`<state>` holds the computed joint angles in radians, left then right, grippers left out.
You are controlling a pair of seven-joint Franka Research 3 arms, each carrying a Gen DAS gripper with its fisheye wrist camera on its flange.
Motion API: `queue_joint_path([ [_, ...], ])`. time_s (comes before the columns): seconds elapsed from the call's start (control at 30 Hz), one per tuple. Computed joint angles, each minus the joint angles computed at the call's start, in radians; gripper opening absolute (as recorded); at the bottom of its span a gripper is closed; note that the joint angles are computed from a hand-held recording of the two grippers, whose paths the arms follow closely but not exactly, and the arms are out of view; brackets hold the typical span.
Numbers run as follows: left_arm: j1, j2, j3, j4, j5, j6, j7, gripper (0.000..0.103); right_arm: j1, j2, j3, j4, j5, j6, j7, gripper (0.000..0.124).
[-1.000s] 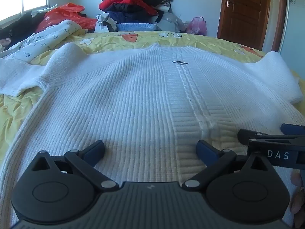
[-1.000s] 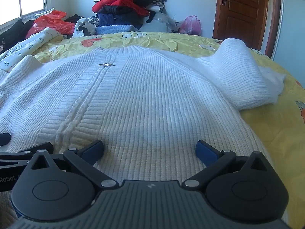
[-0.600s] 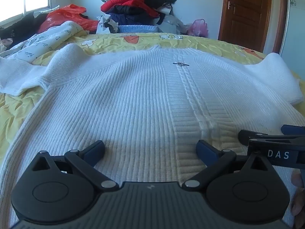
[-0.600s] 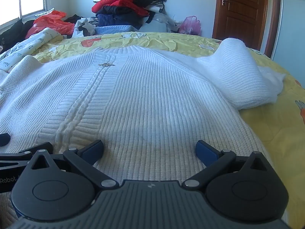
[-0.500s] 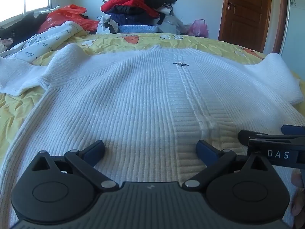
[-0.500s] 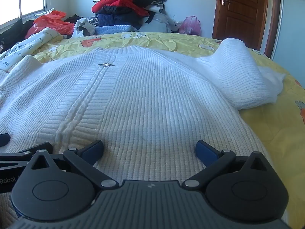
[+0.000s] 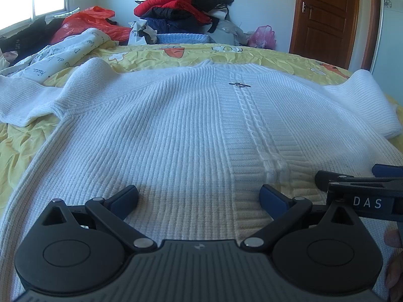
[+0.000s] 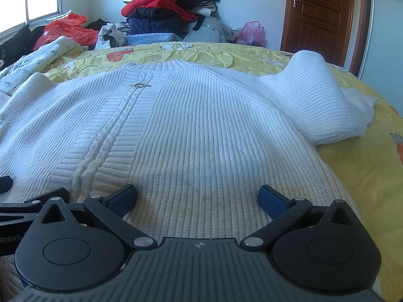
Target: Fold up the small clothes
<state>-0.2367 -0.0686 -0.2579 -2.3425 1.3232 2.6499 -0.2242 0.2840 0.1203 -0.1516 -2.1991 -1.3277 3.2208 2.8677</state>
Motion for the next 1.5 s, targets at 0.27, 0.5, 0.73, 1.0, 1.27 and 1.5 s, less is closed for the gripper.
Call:
queue_joint_path([
  [0.27,-0.001,0.001,0.0,0.001,0.001,-0.001,0.0,0.103,0.0,0.002,0.001,0.002,-0.003,0.0,0.003,0.102],
  [0.5,-0.001,0.001,0.0,0.001,0.001,-0.002,0.0,0.103,0.001,0.004,-0.001,0.004,0.0,0.0,0.0,0.102],
  [0.73,-0.002,0.002,0.0,0.001,0.002,-0.003,-0.001,0.103,0.005,0.005,-0.005,0.004,0.006,0.001,-0.005,0.102],
  [1.0,-0.002,0.002,0.0,0.002,0.002,-0.004,-0.001,0.103,0.008,0.004,-0.008,0.002,0.012,0.001,-0.012,0.102],
  [1.27,-0.005,-0.003,-0.001,-0.004,-0.003,-0.009,-0.003,0.103,0.011,0.002,-0.012,-0.006,0.051,0.003,-0.051,0.102],
  [1.5,-0.002,-0.013,-0.004,-0.011,-0.015,-0.02,0.001,0.103,0.024,0.004,-0.022,-0.003,0.056,0.002,-0.055,0.102],
])
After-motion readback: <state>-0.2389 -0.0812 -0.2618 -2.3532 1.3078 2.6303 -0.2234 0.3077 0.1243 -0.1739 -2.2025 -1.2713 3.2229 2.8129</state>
